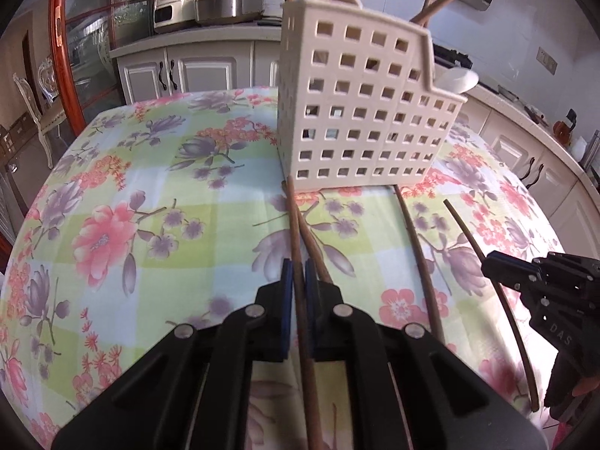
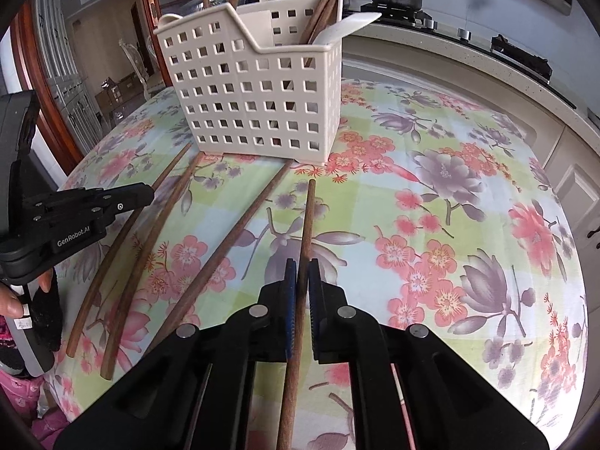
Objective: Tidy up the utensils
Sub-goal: 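Lift both held chopsticks upright and carry them toward the caddy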
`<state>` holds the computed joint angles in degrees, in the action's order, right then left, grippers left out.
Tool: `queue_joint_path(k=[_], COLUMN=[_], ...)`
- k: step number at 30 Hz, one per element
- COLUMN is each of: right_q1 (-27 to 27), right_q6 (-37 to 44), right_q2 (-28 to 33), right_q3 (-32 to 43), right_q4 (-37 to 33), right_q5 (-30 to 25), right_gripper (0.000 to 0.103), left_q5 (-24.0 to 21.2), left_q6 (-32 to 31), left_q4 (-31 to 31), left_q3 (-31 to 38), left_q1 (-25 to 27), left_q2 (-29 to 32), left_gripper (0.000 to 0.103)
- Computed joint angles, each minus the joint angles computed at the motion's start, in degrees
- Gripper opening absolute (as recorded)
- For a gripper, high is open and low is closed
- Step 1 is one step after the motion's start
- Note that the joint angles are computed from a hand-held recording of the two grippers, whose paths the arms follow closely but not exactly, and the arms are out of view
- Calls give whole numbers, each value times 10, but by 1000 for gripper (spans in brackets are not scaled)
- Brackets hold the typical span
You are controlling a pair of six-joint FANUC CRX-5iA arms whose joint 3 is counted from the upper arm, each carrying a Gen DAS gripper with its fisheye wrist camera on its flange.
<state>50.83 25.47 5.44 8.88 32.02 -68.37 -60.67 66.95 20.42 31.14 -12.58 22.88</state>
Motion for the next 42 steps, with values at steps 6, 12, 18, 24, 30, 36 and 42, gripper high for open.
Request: queue_joint_path(k=[6,12,18,24,30,36,42], right_q1=[21,40,56,77,91,102,105], right_q6=[-40,-62,-79,-103,-124,-138,-151], right_q2=[-22,-35,-44,-57,-68,-73,-76], right_q3=[-22,-28,-34,-50,-63,-67,-70], right_q4=[58,109,149,205,246,276,295], right_q5=[17,19,15,11,4,-5,-6], right_gripper=[6,6,6,6,6,6,6], left_q5=[46,73,99,129,163,181,195], left_q6=[-33,-68,-99,-137,-173,-195,-205], left_q4=[34,75,104,140,171,194,207], left_q3=[-63,-108,-153,-201,-240,-261,-267], left_q1=[11,20,26,32,32,32,31], left_q2=[-50,-92,-132,-174,-210,-229,-237], left_gripper=[6,6,6,6,6,6,6])
